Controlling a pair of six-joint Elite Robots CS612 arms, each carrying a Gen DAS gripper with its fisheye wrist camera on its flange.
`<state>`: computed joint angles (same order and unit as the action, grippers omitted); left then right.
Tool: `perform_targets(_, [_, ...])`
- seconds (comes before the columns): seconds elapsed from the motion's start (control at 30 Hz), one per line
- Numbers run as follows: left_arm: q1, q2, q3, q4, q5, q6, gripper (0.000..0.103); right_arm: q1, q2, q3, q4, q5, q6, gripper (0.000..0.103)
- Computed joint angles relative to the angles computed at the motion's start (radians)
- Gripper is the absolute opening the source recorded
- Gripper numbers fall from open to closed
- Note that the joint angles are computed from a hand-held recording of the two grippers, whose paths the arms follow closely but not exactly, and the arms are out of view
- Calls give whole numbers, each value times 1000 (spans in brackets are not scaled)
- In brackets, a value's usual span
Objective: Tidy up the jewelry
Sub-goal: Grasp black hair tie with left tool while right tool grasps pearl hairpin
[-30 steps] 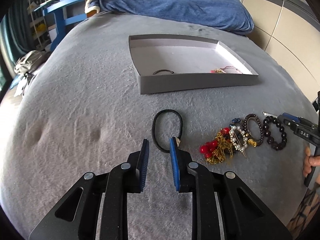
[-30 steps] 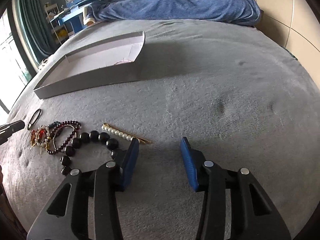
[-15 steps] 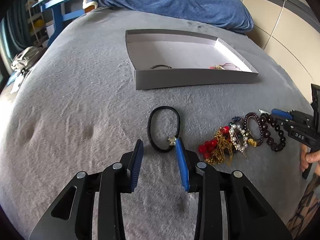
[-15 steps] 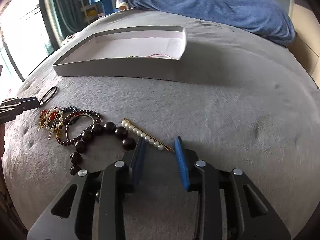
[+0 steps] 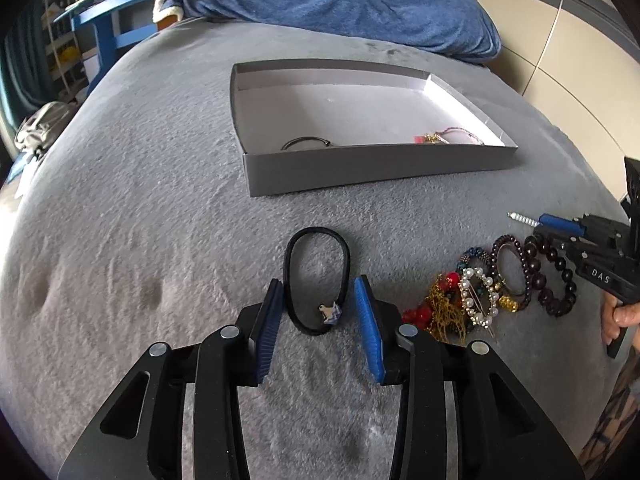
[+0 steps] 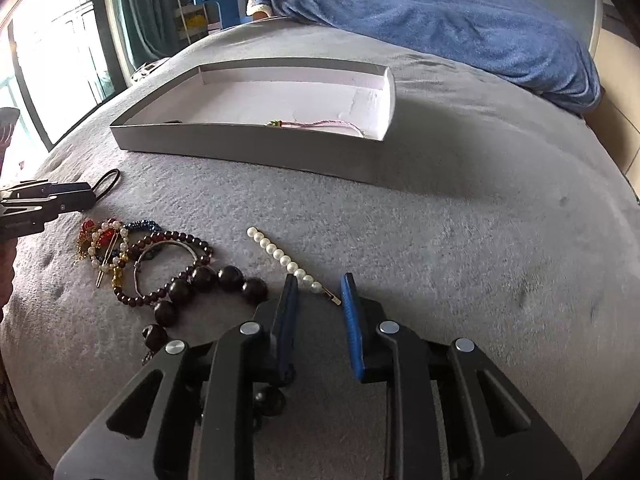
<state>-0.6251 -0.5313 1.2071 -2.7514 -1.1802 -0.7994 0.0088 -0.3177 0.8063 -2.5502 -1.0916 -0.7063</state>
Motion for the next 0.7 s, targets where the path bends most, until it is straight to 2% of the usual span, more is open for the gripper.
perform_targets(0.17, [8,5,-7,8,-5,-16,41,6,15,-28,20,-2,-2,23])
perform_targets(0.3, [11,11,-16,22,-11,1,38,8,17,-35,43,11,-20,7])
perform_targets(0.37, [8,11,-22,43,7,24,13,9,14,-29,39,11,-31,7])
perform_targets(0.43, [8,9,-18,33,3,29,10,8,10,-22,35,17,-32,6])
perform_targets(0.47, [7,7,-14,25,8,27,4,8,8,-19,32,20,-32,6])
perform_targets(0.7, [-4,-21,33,-55,48,25,3,-1,-36,55,-43,72,-29,5])
